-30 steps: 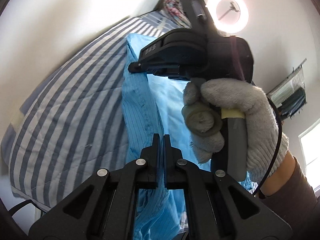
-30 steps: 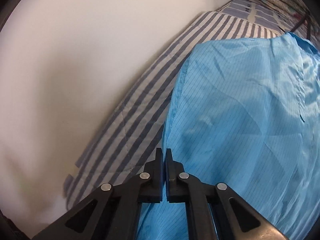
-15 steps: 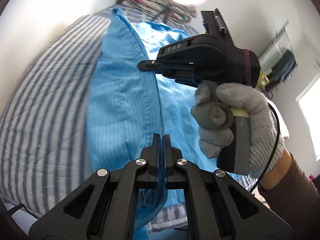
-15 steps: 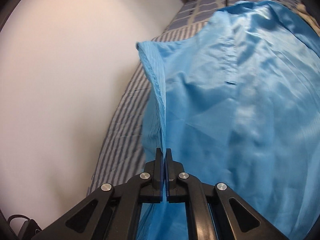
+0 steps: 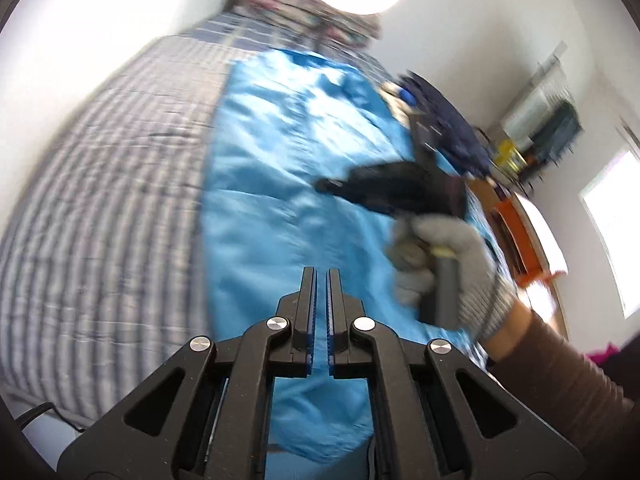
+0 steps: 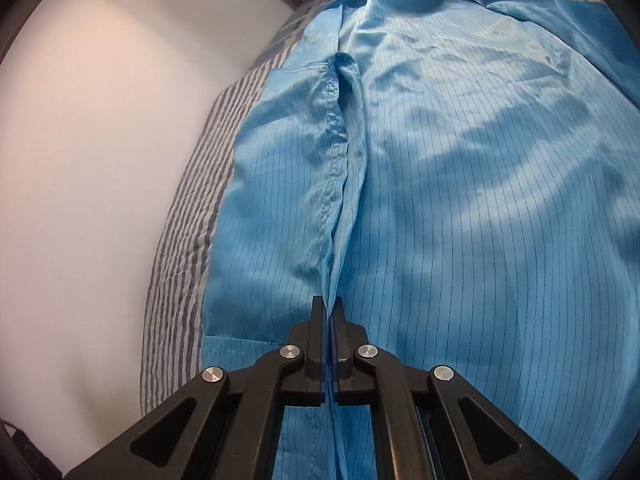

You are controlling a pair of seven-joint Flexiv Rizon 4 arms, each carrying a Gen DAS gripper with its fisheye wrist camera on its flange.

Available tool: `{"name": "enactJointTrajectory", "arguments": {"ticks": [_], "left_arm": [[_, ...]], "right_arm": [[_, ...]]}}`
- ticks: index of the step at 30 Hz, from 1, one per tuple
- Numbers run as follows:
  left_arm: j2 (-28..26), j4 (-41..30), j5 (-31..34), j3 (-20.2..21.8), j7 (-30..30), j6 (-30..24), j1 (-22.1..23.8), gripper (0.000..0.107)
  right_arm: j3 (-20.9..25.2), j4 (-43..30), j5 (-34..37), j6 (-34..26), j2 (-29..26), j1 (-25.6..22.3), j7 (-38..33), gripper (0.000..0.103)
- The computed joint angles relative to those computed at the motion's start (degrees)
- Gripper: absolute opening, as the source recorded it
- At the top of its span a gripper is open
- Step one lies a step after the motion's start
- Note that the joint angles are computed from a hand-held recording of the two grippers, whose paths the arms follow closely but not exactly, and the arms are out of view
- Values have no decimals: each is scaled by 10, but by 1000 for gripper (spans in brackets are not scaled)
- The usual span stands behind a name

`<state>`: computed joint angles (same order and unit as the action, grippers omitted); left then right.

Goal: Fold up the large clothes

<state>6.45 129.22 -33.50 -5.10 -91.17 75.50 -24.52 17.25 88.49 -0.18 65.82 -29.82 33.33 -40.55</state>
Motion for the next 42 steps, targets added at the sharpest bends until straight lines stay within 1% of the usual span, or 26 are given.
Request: {"name": "enactJointTrajectory", "arguments": {"ticks": [3,4,5,6,8,10,13,16,17,18,19,20,22,23,24,25,26,28,30,32,36,38,39,40,42], "left_arm": [[6,17,-15,13,-13,5,9,0],[9,22,-9,14,-20,1,14,0],[8,23,-3,15,-26,-3,18,0],[15,28,9,13,-40,-10,22,0],[13,29,22,12,-52,-19,27,0],[6,30,16,13,-46,-25,25,0],[-1,33,-12,8,-30,-28,13,0],[-22,27,-16,2,-18,-31,13,0],[-29,26,-19,-1,-13,-31,12,0],[-31,26,-21,-3,-11,-33,11,0],[-38,26,-34,-6,0,-31,8,0],[-45,24,-28,-9,0,-33,9,0],[-56,19,-3,-15,-9,-44,13,0],[-65,15,12,-18,-14,-55,15,0],[-67,15,34,-19,-24,-65,17,0],[-70,17,69,-20,-38,-52,19,0],[-70,12,105,-20,-50,-54,22,0],[-65,2,143,-19,-68,-70,27,0],[-58,1,161,-19,-89,-68,28,0],[-46,-5,193,-19,-112,-65,30,0],[-30,-12,186,-21,-112,-32,24,0],[-22,-19,184,-23,-114,-12,20,11],[-24,-24,188,-25,-119,-5,20,29],[-21,-29,196,-28,-129,7,20,51],[-16,-42,209,-31,-146,10,20,68]], "right_arm": [[4,-8,-1,-9,-3,-1,-13,0],[4,-12,-2,-11,-5,-1,-17,0],[15,-15,1,-12,-6,-6,-21,0],[13,-34,9,-15,-23,-8,-35,0],[14,-44,11,-18,-33,-6,-47,0],[0,-45,-3,-31,-31,6,-42,0],[-23,-40,-26,-48,-24,22,-16,0],[-40,-34,-58,-68,-18,33,-1,8],[-44,-28,-71,-71,-11,36,0,14],[-49,-25,-86,-74,-8,40,1,22],[-56,-20,-103,-77,-1,46,5,25],[-65,-11,-128,-72,7,54,10,27],[-64,-5,-148,-56,12,53,2,27],[-61,-6,-153,-57,13,52,-4,27],[-61,-7,-160,-64,15,53,-7,27],[-64,-4,-169,-69,19,54,-6,27],[-65,1,-175,-68,25,55,-5,27],[-60,15,-175,-59,37,49,-4,27],[-58,33,-179,-55,55,47,3,27],[-60,65,-187,-42,82,42,15,27],[-59,135,-212,-14,139,28,43,32],[-58,170,-236,-13,172,19,52,36],[-56,186,-247,-17,189,14,54,41],[-54,204,-260,-19,207,8,59,44],[-48,247,-284,-18,248,-10,76,51]]}}
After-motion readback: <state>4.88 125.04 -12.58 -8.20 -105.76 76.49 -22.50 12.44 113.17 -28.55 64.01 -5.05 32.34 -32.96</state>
